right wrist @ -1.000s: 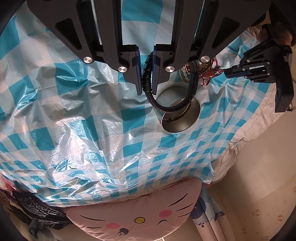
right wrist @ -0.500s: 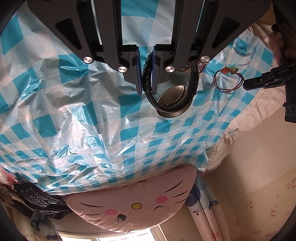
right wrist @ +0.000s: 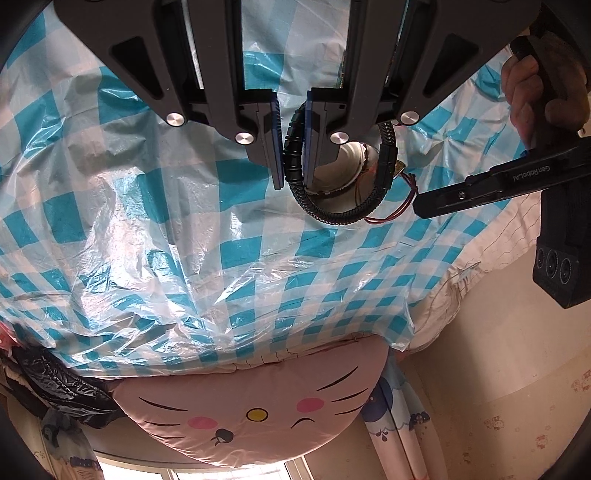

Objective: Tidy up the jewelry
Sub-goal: 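Open both tools to drop the held jewelry into the silver tin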

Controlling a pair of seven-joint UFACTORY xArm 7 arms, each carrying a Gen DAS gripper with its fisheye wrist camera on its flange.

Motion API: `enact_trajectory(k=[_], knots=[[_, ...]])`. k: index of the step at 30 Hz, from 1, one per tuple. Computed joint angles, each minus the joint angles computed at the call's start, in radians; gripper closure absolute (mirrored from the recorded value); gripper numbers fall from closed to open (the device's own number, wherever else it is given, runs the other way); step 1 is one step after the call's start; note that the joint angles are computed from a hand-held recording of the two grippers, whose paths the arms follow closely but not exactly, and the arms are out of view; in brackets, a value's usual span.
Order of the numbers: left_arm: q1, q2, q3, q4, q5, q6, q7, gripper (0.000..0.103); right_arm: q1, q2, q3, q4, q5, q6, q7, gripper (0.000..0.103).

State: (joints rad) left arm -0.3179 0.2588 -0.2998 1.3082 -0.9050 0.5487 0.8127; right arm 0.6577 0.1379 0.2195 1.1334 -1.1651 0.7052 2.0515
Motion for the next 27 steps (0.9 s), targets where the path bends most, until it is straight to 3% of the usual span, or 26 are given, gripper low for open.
enact_trajectory(k=[4,10,17,18,20,21,22,24,27], knots=[[-0.007,0.087,-0.001,0.080,0.037,0.033,-0.054,0.099,-0.011,0.038,-0.014,0.033,0.026,-0.020,-0.065,0.093],[-0.037,0.184,0.029,0.148,0.228,0.012,-0.268,0.099,-0.008,0.100,-0.047,0.095,0.073,-0.037,-0.172,0.093],[0.018,0.130,-0.014,0.069,0.258,-0.078,-0.282,0.098,0.017,0.178,-0.088,0.185,0.122,-0.049,-0.282,0.093],[0.018,0.123,-0.013,0.061,0.266,-0.088,-0.287,0.096,0.021,0.191,-0.093,0.200,0.132,-0.049,-0.302,0.093],[0.005,0.117,0.002,0.050,0.304,-0.112,-0.322,0.079,0.030,0.213,-0.105,0.227,0.153,-0.046,-0.336,0.093],[0.004,0.113,0.003,0.041,0.314,-0.131,-0.334,0.062,0.034,0.225,-0.111,0.240,0.166,-0.046,-0.352,0.093],[-0.004,0.112,0.012,0.036,0.338,-0.148,-0.356,0.057,0.035,0.236,-0.116,0.250,0.181,-0.052,-0.370,0.093],[-0.018,0.115,0.026,0.034,0.398,-0.161,-0.399,0.057,0.035,0.261,-0.124,0.272,0.221,-0.061,-0.415,0.093],[0.008,0.114,0.004,0.028,0.396,-0.166,-0.405,0.057,0.058,0.274,-0.148,0.282,0.239,-0.059,-0.430,0.089]])
